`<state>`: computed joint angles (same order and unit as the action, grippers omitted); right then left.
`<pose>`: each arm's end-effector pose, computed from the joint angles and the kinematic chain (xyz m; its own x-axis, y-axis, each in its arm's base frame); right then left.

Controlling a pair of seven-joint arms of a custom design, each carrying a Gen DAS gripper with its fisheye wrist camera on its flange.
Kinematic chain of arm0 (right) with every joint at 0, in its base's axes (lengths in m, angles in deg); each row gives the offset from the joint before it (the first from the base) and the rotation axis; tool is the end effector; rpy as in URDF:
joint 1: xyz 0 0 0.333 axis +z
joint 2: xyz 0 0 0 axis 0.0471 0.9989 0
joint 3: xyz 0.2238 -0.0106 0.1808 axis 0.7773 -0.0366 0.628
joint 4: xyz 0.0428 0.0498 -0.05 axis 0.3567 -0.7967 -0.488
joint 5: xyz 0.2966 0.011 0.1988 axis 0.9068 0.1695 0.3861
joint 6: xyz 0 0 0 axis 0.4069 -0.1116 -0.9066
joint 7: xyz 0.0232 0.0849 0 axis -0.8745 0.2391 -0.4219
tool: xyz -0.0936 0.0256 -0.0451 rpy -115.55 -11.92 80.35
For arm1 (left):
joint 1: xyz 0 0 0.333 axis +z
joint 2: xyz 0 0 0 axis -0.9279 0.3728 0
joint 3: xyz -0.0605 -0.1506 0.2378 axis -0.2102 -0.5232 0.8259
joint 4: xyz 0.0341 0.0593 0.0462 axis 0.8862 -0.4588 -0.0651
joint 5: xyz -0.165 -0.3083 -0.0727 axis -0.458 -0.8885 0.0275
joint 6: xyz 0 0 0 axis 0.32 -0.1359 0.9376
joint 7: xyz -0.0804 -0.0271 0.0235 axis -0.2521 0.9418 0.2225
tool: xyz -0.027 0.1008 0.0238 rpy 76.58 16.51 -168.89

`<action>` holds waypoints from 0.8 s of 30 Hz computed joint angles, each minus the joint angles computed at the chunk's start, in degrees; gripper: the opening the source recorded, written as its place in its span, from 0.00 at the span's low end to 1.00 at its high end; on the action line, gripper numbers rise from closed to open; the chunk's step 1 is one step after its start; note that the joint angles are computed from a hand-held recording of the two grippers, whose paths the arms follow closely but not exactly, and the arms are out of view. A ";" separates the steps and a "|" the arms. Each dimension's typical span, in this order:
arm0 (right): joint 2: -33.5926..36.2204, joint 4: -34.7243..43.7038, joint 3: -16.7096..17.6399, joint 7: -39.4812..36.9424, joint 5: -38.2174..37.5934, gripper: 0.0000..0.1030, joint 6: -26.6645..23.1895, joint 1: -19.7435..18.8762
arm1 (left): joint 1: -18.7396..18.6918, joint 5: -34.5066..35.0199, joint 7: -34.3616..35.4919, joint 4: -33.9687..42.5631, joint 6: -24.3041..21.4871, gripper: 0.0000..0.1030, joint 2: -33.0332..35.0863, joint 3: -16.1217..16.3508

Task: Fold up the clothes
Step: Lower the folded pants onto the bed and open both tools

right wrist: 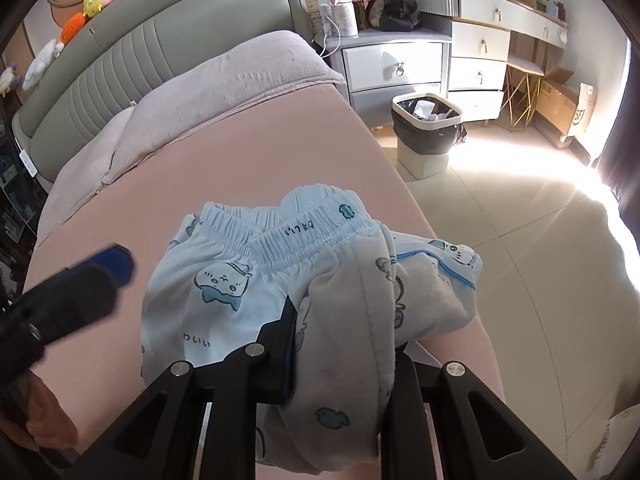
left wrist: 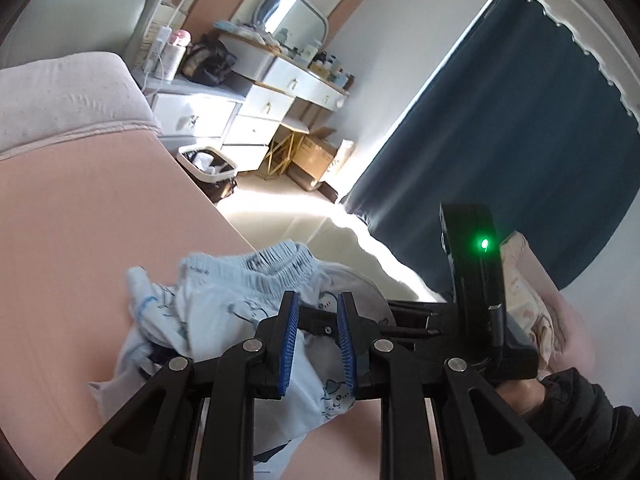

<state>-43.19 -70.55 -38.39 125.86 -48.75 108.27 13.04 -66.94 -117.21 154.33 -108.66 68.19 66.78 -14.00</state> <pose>0.5992 0.1133 0.5990 -0.1380 -0.9712 -0.1944 -0.8241 0.2215 -0.5214 0.6579 -0.1851 0.6166 -0.6853 -0.4905 0.5383 -0.6977 0.2304 -0.6783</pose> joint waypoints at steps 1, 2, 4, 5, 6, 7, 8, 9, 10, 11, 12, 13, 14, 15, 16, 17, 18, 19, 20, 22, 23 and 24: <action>-0.04 -0.20 -0.01 -0.20 0.50 0.16 0.17 -0.14 | -0.16 0.21 -0.31 -0.55 -0.49 0.17 0.05 0.02; -0.07 -0.34 -0.03 -0.35 0.45 0.16 0.10 -0.16 | -0.40 0.43 -0.72 -1.22 -0.50 0.17 0.06 0.14; -0.13 -0.58 -0.05 -0.61 0.18 0.16 -0.14 -0.16 | -1.33 2.16 -3.06 -1.94 0.98 0.17 0.51 1.31; -0.15 -0.70 -0.06 -0.74 0.04 0.16 -0.26 -0.15 | -1.70 3.34 -4.48 -1.65 1.28 0.17 1.15 1.87; -0.23 -0.74 -0.05 -0.69 -0.04 0.16 -0.33 -0.13 | -1.75 4.13 -5.64 -0.78 1.14 0.17 2.20 2.11; -0.40 -0.95 -0.06 -0.76 0.18 0.16 -0.20 -0.19 | -1.48 4.46 -6.39 -0.21 0.50 0.17 3.06 1.99; -0.59 -1.20 -0.13 -0.56 0.24 0.18 -0.19 -0.27 | -1.19 4.74 -6.99 0.07 -0.02 0.17 3.66 1.86; -0.79 -1.46 -0.20 -0.31 0.26 0.23 -0.19 -0.35 | -0.81 4.78 -7.00 -0.93 0.02 0.17 3.25 1.66; -0.98 -1.71 -0.27 -0.06 0.28 0.28 -0.20 -0.43 | -0.42 4.60 -6.57 -2.46 0.40 0.17 2.36 1.45; -1.21 -1.82 -0.43 0.92 -1.05 0.37 -0.52 -0.30 | -0.10 4.38 -6.15 -3.85 0.71 0.17 1.53 1.32; -1.43 -1.87 -0.58 1.98 -2.55 0.46 -0.93 -0.17 | 0.09 4.24 -5.71 -5.07 1.02 0.17 0.74 1.29; -1.63 -1.90 -0.70 3.02 -4.03 0.48 -1.36 -0.06 | -0.01 4.41 -5.23 -5.84 1.38 0.17 0.04 1.36; -2.33 -2.57 -0.78 4.07 -5.09 0.49 -1.26 -0.02 | -0.18 4.67 -4.81 -6.48 1.69 0.17 -0.59 1.48; -2.76 -2.82 -0.80 5.00 -5.94 0.50 -1.41 -0.03 | -0.47 5.06 -4.63 -6.67 1.80 0.17 -0.93 1.64; -3.15 -2.99 -0.81 5.92 -6.76 0.50 -1.62 -0.06 | -0.64 5.12 -4.78 -6.49 1.62 0.17 -0.99 1.67; -3.58 -3.09 -0.84 7.79 -8.62 0.53 -2.24 0.09 | -0.78 5.16 -4.97 -6.19 1.34 0.17 -0.94 1.68; -3.73 -2.75 -0.79 9.40 -10.59 0.57 -3.39 0.26 | -0.83 5.08 -5.26 -5.77 0.86 0.17 -0.73 1.64; -3.81 -2.32 -0.72 10.89 -12.51 0.58 -4.64 0.44 | -0.80 4.90 -5.59 -5.65 0.54 0.17 -0.63 1.62; -4.01 -2.01 -0.57 11.71 -14.58 0.58 -5.59 0.67 | -0.82 4.80 -6.04 -5.49 0.36 0.17 -0.48 1.67; -4.41 -1.38 -0.25 13.01 -18.65 0.58 -7.46 1.17 | -1.22 5.69 -6.82 -5.34 0.59 0.17 -0.32 2.15; -4.86 -1.21 -0.27 14.62 -21.35 0.58 -8.88 1.35 | -1.27 5.95 -6.79 -5.18 0.62 0.17 -0.13 2.19; -5.31 -1.04 -0.25 16.26 -24.07 0.58 -10.41 1.48 | -1.21 5.96 -6.88 -4.91 0.51 0.17 0.15 2.13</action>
<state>-48.50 -71.59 -38.64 142.12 -72.82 97.86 14.51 -68.14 -111.25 147.44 -113.57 68.69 66.93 -11.87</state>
